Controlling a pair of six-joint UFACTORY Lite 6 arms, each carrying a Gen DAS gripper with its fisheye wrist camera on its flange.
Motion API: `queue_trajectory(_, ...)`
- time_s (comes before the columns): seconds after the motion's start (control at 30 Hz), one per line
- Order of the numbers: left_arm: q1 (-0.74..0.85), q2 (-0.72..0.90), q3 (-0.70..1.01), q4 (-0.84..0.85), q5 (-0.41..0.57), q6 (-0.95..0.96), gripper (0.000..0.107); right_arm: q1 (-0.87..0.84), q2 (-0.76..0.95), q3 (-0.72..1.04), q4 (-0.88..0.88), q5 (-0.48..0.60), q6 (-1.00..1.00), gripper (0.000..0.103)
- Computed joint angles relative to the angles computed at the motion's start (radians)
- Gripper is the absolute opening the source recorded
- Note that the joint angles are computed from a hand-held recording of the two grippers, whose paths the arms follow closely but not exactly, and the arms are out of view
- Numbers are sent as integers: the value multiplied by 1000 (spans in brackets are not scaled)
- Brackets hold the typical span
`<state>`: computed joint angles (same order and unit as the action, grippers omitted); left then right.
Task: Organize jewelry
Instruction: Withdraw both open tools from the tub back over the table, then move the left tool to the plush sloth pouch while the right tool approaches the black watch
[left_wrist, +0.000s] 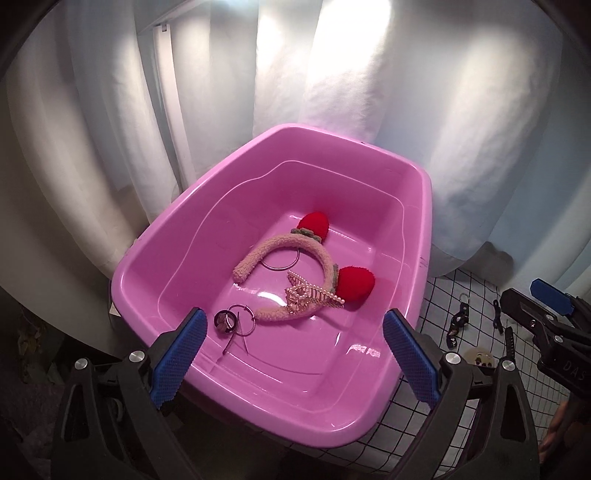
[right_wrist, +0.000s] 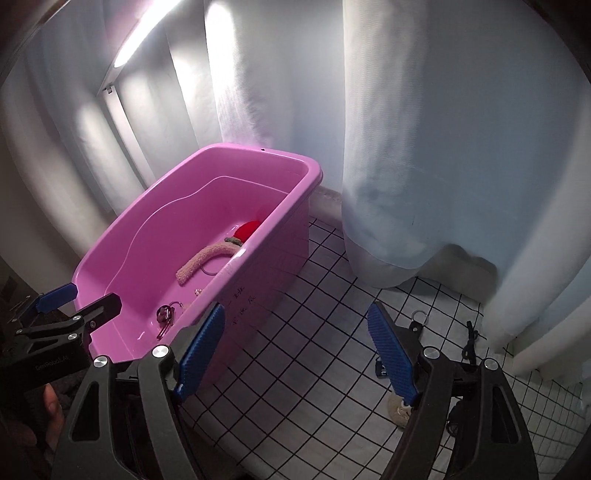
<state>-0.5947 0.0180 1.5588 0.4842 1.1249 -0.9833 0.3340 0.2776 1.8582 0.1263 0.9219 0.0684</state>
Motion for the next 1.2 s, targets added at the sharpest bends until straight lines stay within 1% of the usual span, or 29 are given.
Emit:
queue_trajectory(0.1, -121, 80, 102, 51, 59, -73, 95, -101, -187, -241, 69, -48, -89, 76)
queue_trajectory(0.17, -196, 140, 174, 71, 93, -109, 96, -188, -303, -380, 124, -54, -168, 77)
queue_trajectory(0.27, -292, 254, 304, 85, 135, -135, 96, -357, -467, -572, 211, -38, -318, 78)
queue_trajectory(0.37, -370, 370, 432, 84, 160, -152, 96, -576, -597, -733, 319, 10, -518, 79)
queue_trajectory(0.47, -434, 488, 557, 79, 177, -161, 96, -784, -669, -827, 384, 65, -691, 79)
queue_trajectory(0.6, -496, 616, 663, 60, 175, -170, 97, -1057, -720, -948, 464, 128, -946, 79)
queue_trajectory(0.7, -531, 729, 759, 51, 202, -182, 97, -1194, -710, -1013, 506, 153, -1091, 79)
queue_trajectory(0.77, -544, 778, 781, 39, 191, -199, 97, -1259, -689, -1044, 536, 163, -1175, 79)
queue_trajectory(0.87, -563, 832, 797, 42, 172, -230, 97, -1292, -661, -1094, 567, 144, -1258, 79)
queue_trajectory(1.0, -568, 898, 815, 52, 132, -241, 97, -1242, -621, -1160, 596, 57, -1284, 79)
queue_trajectory(1.07, -561, 942, 844, 49, 111, -223, 97, -1208, -596, -1188, 626, 11, -1288, 79)
queue_trajectory(1.1, -555, 949, 832, 51, 83, -222, 97, -1187, -580, -1200, 650, -16, -1298, 79)
queue_trajectory(1.2, -542, 1003, 849, 59, 30, -214, 97, -1104, -540, -1241, 720, -132, -1322, 79)
